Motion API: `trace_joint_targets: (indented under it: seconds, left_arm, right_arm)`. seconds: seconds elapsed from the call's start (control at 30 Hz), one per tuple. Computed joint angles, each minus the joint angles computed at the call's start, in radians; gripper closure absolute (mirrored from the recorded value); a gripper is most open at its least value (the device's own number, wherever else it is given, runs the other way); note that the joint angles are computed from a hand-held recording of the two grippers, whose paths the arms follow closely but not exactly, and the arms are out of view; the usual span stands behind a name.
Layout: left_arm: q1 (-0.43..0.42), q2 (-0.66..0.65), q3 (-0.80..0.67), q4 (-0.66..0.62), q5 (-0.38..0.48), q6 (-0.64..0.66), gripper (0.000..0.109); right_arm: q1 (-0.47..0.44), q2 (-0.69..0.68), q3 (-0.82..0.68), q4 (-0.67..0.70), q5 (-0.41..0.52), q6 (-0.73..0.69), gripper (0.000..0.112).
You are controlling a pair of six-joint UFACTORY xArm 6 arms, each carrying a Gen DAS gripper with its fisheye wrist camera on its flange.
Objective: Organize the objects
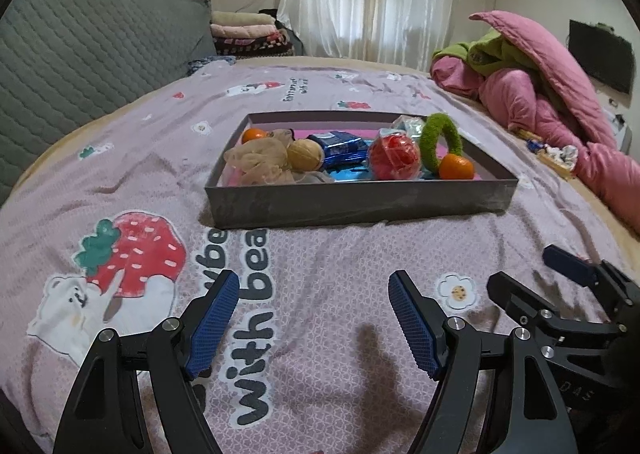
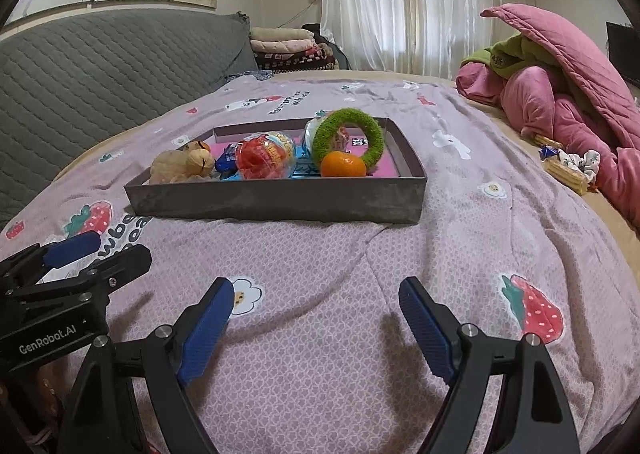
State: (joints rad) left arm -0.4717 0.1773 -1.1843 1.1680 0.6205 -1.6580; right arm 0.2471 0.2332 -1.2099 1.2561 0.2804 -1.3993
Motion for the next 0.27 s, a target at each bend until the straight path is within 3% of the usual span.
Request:
trace_joint_targets:
  seconds: [0.13,0.27]
  left_arm:
    - [-0.014,0.004,-0.011,0.028,0.034,-0.012,0.030]
    - [-0.004,-0.009,0.004,0.046,0.003,-0.043,0.030]
  right_arm:
    - [0.004,0.002,0.001,-0.010,-0.005,0.001,0.028]
    - [0.006,0.006,-0.002,-0.027,-0.007,0.017,0.028]
